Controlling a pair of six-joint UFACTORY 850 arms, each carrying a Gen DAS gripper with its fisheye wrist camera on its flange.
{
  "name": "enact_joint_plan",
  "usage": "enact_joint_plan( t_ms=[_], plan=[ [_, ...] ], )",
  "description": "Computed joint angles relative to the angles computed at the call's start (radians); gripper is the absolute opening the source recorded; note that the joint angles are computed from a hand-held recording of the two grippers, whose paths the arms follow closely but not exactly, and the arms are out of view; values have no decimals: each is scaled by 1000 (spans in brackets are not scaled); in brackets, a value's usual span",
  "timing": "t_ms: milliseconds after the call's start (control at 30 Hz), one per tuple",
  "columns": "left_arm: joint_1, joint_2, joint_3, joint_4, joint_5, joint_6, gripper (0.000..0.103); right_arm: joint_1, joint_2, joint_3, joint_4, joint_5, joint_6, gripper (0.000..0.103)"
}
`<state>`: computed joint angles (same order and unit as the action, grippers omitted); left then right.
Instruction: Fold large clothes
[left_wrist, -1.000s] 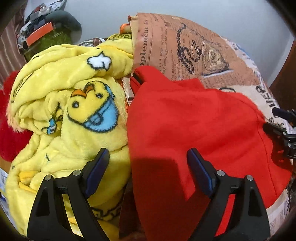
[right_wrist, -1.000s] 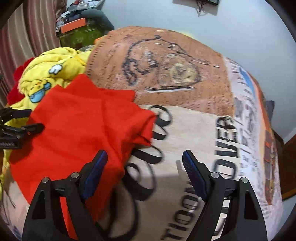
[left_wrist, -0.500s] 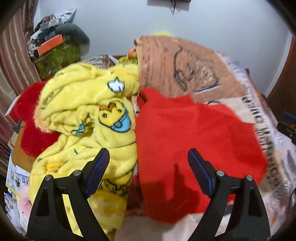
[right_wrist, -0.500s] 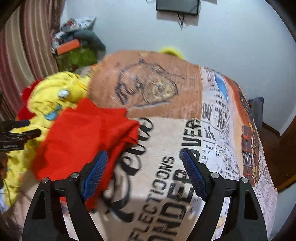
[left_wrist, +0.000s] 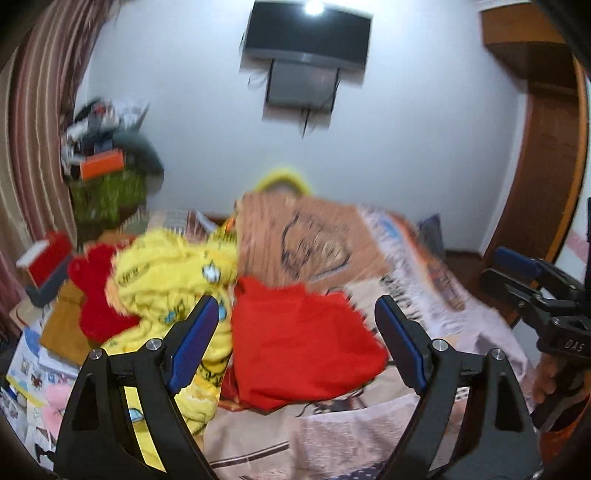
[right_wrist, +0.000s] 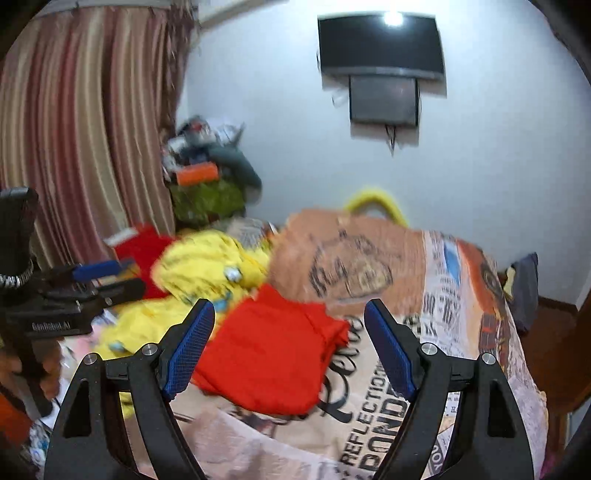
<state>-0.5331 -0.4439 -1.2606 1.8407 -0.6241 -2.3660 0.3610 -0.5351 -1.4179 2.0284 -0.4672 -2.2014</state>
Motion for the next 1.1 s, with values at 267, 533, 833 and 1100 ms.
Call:
enact_joint_plan(
  t_ms=[267, 533, 833, 1100],
  plan=[
    [-167, 121, 115, 94, -276, -90, 87, -6, 196, 236, 335, -163, -315, 82],
    [-281, 139, 149, 77, -470, -88, 87, -8, 279, 350, 452, -255, -401, 82],
    [-330, 99, 126, 15, -556, -71, 100, 5, 282, 366, 499, -213, -424, 86],
    [-316, 96, 138, 10, -517, -110, 101, 3, 297, 402, 574, -200, -461, 103]
  ],
)
